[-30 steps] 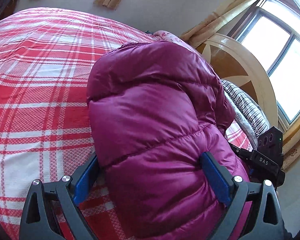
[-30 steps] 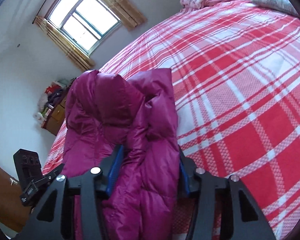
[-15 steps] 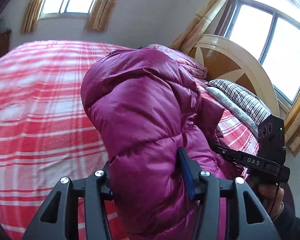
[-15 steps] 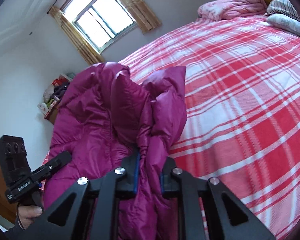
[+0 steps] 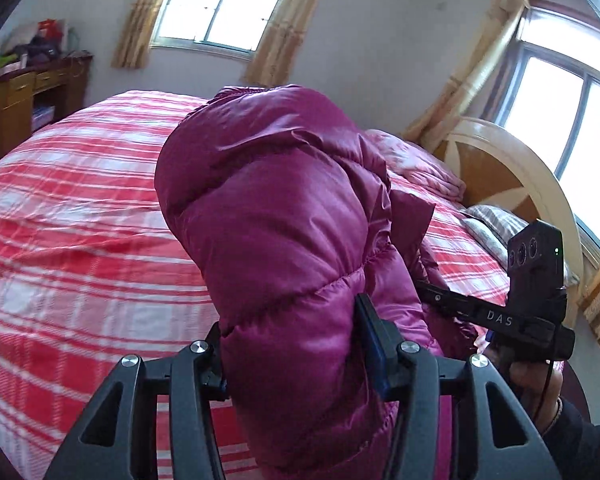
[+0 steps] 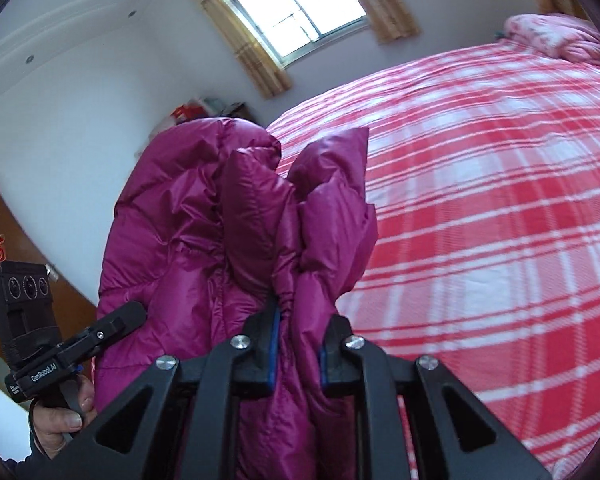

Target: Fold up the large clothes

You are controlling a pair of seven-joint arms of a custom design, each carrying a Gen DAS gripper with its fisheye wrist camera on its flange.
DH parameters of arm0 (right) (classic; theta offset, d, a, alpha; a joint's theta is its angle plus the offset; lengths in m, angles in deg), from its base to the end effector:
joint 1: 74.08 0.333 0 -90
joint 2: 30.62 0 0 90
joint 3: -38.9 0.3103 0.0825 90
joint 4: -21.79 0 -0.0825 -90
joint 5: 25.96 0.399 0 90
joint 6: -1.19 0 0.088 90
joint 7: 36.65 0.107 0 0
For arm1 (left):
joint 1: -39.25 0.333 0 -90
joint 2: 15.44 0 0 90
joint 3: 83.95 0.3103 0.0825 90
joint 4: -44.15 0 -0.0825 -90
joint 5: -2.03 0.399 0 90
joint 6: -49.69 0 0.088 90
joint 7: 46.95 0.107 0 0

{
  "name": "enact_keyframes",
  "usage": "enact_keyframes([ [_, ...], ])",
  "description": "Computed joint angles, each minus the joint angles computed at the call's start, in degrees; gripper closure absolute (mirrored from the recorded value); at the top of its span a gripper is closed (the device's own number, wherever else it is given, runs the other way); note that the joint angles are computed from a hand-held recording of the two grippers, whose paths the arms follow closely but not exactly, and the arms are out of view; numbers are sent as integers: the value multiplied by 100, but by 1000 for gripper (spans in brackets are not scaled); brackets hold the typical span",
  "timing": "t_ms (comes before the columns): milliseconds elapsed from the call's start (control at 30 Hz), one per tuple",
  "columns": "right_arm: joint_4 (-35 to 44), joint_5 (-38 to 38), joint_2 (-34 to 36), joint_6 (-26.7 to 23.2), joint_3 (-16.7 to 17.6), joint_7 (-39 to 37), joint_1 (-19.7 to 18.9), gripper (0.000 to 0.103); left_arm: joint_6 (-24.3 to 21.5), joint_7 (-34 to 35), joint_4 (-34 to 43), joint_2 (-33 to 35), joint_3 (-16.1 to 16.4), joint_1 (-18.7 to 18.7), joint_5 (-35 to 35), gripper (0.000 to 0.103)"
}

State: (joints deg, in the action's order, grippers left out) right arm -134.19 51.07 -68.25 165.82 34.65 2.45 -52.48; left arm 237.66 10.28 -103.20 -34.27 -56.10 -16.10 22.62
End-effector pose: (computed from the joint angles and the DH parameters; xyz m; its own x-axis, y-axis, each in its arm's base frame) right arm 0.3835 0.0622 0.4602 0.2351 -0.8150 -0.5296 -0.6840 0.2484 -0.6859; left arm 0.4130 -0.2440 0.4725 -0.3820 -0.8553 0.3501 -0.6360 -0.0316 -0.7710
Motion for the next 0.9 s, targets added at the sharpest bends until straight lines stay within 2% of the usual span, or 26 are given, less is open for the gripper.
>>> enact_keyframes([
  [200, 772, 420, 965, -144, 202, -425, 350, 85, -126, -372, -386, -290, -1410, 1925, 126, 52],
  [333, 1142, 537, 1454, -286, 370, -479, 358, 85, -206, -610, -512, -374, -1926, 2624, 189, 52],
  [433, 1396, 482, 1744, -354, 515, -367, 307, 85, -237, -656, -652, -477, -1957, 2813, 251, 52],
  [633, 1605, 339, 2006, -432, 625, -245, 255, 85, -315, -788, -770, -545, -2322, 3247, 352, 52],
  [700, 1627, 319, 2053, -427, 640, -223, 239, 85, -317, -675, -892, -650, -2147, 3191, 395, 52],
  [800, 1782, 308, 2253, -446, 642, -242, 186, 85, -328, -713, -882, -603, -2330, 3372, 426, 52],
  [900, 1819, 356, 2347, -406, 665, -269, 161, 85, -345, -721, -893, -553, -2339, 3425, 441, 52],
])
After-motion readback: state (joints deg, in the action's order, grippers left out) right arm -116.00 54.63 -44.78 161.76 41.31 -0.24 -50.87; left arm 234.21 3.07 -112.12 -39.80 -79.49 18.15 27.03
